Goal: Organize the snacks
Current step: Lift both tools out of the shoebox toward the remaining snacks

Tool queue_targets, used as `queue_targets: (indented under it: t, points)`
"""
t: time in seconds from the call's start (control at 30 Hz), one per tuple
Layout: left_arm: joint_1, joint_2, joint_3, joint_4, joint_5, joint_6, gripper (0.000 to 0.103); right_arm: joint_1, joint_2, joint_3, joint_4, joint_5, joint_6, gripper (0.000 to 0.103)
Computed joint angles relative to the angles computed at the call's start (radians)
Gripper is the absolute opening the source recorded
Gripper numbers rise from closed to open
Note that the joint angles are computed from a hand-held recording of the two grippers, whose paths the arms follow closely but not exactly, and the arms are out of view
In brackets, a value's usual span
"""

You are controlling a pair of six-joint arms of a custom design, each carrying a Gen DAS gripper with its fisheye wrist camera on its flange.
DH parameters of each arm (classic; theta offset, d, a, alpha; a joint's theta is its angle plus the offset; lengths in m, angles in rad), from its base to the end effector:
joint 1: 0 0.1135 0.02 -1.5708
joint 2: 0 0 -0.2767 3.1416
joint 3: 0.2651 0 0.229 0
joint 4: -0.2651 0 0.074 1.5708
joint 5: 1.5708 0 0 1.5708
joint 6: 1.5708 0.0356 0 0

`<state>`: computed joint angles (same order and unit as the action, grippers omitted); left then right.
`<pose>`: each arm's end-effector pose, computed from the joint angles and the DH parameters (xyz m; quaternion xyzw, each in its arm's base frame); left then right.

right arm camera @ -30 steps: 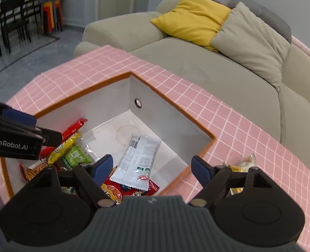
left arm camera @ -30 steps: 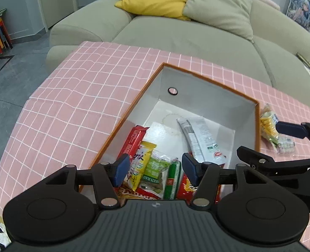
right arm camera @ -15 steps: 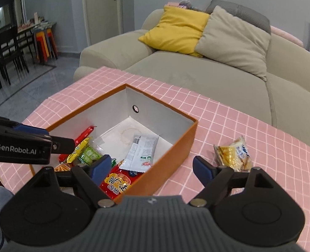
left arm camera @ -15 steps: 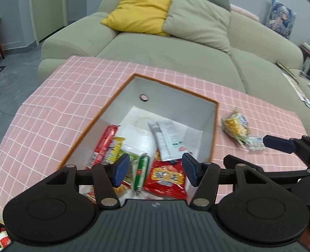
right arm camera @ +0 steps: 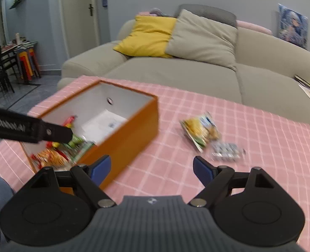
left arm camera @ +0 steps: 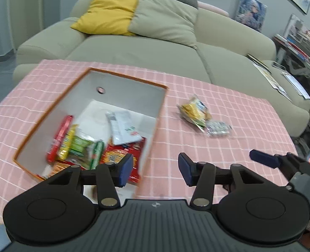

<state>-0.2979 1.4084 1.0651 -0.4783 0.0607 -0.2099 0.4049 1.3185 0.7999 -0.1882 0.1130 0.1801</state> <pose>0.2653 -0.0837 0.2885 0.0520 0.9288 -0.1192 0.3469 0.2367 0.0971 0.2530 -0.0782 0.9036 0.0714 0.4151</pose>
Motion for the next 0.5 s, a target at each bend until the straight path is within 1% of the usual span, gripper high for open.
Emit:
queue_targets:
  t: [0.23,0.37,0.5]
  points:
    - [-0.113,0.056,-0.005,0.051,-0.001,-0.046,0.051,-0.081,-0.051,-0.162,0.088,0.035,-0.038,0.082]
    - [-0.163,0.110,-0.006,0.098,0.015,-0.059,0.051,-0.151,-0.044,-0.219,0.142,-0.008,-0.074,0.082]
    - [-0.209,0.169,0.003,0.136,0.002,-0.067,0.051,-0.216,-0.025,-0.256,0.197,-0.038,-0.117,0.082]
